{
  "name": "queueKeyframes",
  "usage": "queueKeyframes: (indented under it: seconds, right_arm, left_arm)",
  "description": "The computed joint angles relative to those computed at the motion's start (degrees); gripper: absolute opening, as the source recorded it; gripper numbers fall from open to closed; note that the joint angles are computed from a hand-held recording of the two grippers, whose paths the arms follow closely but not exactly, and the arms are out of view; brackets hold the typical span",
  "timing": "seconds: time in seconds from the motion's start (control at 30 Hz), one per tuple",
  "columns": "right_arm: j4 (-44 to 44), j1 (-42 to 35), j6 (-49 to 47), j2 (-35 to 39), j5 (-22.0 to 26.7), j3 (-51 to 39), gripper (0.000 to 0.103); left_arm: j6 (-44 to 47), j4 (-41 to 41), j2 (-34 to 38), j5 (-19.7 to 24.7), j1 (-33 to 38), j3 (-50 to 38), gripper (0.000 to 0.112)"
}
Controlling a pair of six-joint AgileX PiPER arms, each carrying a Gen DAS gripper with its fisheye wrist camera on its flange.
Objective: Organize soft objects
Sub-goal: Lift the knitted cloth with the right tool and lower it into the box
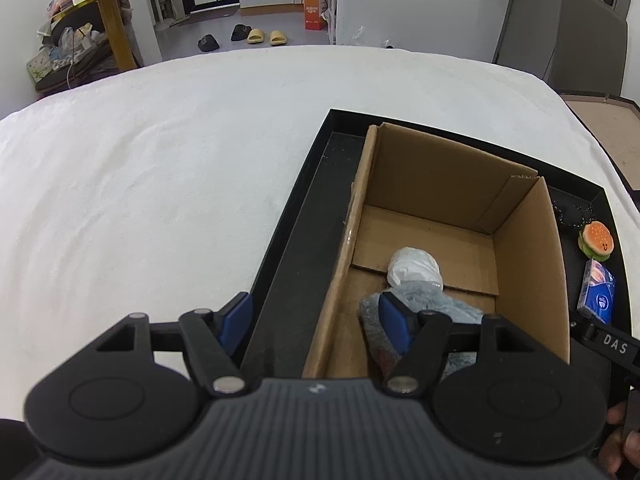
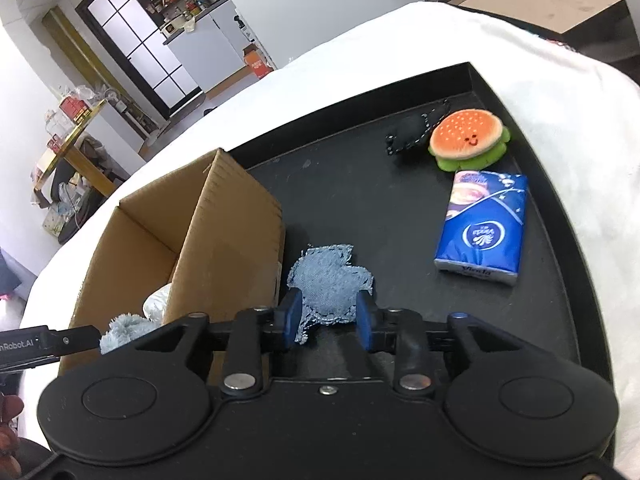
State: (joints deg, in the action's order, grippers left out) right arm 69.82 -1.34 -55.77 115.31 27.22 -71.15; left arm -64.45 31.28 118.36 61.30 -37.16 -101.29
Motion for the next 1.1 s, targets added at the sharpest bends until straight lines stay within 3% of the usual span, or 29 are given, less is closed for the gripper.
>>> queueKeyframes:
  seconds: [0.13, 0.4, 0.47, 0.53, 0.63, 0.83, 1.1]
  right_arm:
    - [4.0, 1.0, -4.6, 0.5, -1.6, 0.0, 0.049]
    - [1.9, 3.3, -3.8, 4.3, -4.9, -3.4, 0.051]
    - [3.3, 3.8, -7.0, 4.3, -5.9, -2.8, 0.049]
    - [0.2, 4.5, -6.6, 4.2, -6.8, -2.9, 0.032]
    - [-2.2, 4.6, -5.1, 3.5, -6.2, -2.5, 0.025]
    - [-9.2, 4.5, 2.5, 0.3, -7.5, 0.0, 0.023]
    - [-5.7, 2.9, -0.2, -5.5, -7.5, 3.7, 0.023]
  left_arm:
    - [0.7, -0.7, 0.2, -0.6, 0.8, 0.3, 0.068]
    - [1.7, -1.4, 1.2, -1.1, 2.4, -0.4, 0.068]
    - [1.8, -1.7, 1.4, -1.2, 2.7, -0.6, 0.068]
    - [1.7, -1.8, 1.4, -1.2, 2.6, -0.6, 0.068]
    - [1.5, -1.8, 1.1, -1.3, 2.3, -0.4, 0.068]
    - [0.8, -1.4, -0.3, -2.2, 1.7, 1.6, 0.068]
    - [-0.5, -1.5, -2.3, -3.5, 1.5, 3.4, 0.068]
